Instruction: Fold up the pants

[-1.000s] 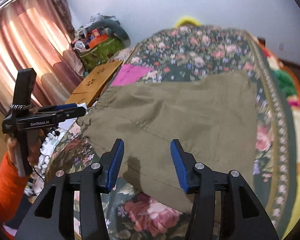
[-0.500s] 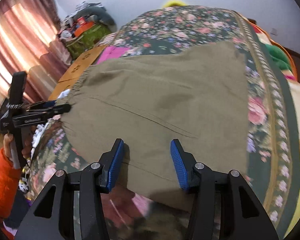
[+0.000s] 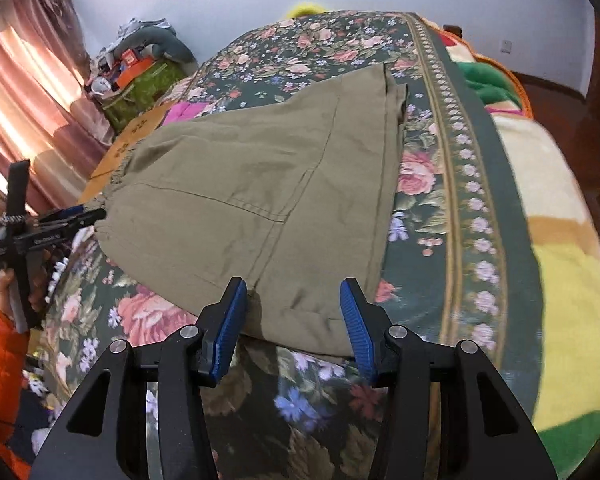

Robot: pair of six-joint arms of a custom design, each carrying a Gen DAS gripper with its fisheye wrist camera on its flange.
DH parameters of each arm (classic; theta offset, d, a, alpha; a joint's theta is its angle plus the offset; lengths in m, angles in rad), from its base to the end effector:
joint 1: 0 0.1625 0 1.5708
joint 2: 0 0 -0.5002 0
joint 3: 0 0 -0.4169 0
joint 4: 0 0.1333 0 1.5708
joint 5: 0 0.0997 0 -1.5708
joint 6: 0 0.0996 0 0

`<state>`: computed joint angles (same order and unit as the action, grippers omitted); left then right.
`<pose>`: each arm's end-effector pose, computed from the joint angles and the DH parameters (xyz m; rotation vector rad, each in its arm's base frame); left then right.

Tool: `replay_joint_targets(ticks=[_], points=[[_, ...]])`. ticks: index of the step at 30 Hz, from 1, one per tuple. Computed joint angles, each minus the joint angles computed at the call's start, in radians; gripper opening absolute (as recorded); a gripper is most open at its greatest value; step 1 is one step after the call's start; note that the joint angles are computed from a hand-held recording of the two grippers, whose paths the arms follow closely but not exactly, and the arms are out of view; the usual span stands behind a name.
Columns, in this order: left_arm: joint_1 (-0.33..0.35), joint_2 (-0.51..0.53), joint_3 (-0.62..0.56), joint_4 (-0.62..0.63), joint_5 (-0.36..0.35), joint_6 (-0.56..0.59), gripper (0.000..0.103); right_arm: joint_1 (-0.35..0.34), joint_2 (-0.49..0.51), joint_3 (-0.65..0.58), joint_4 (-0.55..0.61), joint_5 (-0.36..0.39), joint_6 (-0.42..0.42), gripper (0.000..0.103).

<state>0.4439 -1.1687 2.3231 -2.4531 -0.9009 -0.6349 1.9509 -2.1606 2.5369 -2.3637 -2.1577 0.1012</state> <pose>-0.3130 -0.3649 0.1395 0.7175 2.3730 -0.4490 0.1595 -0.1885 0.3895 0.1954 -2.5777 0.7154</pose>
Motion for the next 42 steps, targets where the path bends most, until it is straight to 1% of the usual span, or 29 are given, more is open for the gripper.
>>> replay_joint_targets(ticks=[1, 4, 8, 12, 16, 17, 19, 22, 23, 25, 29, 32, 35, 38, 40, 42], points=[[0.002, -0.004, -0.002, 0.005, -0.004, -0.002, 0.076, 0.017, 0.004, -0.006, 0.015, -0.027, 0.011, 0.046], [0.01, -0.018, -0.021, 0.033, -0.024, -0.029, 0.076, 0.022, -0.002, -0.018, 0.032, -0.043, 0.0, 0.046], [-0.005, -0.02, -0.044, 0.059, 0.01, -0.04, 0.076, 0.034, 0.002, -0.036, 0.015, -0.06, -0.021, 0.046], [-0.01, -0.007, -0.084, 0.063, 0.046, -0.009, 0.076, 0.039, 0.037, -0.055, -0.062, -0.072, -0.071, 0.048], [0.004, 0.02, -0.132, 0.054, 0.076, 0.039, 0.077, 0.013, 0.078, -0.078, -0.151, -0.066, -0.141, 0.049], [0.01, 0.029, -0.146, 0.055, 0.082, 0.05, 0.077, -0.002, 0.092, -0.085, -0.184, -0.057, -0.17, 0.049], [0.027, 0.051, -0.175, 0.053, 0.095, 0.07, 0.081, -0.015, 0.11, -0.093, -0.219, -0.051, -0.196, 0.049], [0.052, 0.082, -0.205, 0.038, 0.107, 0.099, 0.082, -0.058, 0.139, -0.108, -0.273, -0.032, -0.251, 0.049], [0.061, 0.094, -0.217, 0.034, 0.113, 0.109, 0.082, -0.084, 0.154, -0.114, -0.297, -0.016, -0.276, 0.049], [0.08, 0.113, -0.235, 0.026, 0.114, 0.126, 0.082, -0.112, 0.171, -0.123, -0.312, -0.001, -0.292, 0.049], [0.119, 0.151, -0.269, 0.024, 0.118, 0.151, 0.082, -0.202, 0.224, -0.148, -0.36, 0.053, -0.345, 0.049], [0.145, 0.175, -0.289, 0.018, 0.114, 0.173, 0.082, -0.265, 0.264, -0.174, -0.374, 0.102, -0.363, 0.049], [0.167, 0.197, -0.308, 0.014, 0.113, 0.196, 0.082, -0.302, 0.325, -0.205, -0.401, 0.106, -0.383, 0.049], [0.184, 0.219, -0.322, 0.007, 0.113, 0.216, 0.082, -0.332, 0.373, -0.236, -0.396, 0.122, -0.396, 0.049], [0.193, 0.232, -0.325, -0.006, 0.119, 0.223, 0.082, -0.345, 0.409, -0.257, -0.4, 0.114, -0.403, 0.049], [0.205, 0.243, -0.327, -0.011, 0.11, 0.223, 0.082, -0.363, 0.439, -0.275, -0.406, 0.117, -0.419, 0.049]])
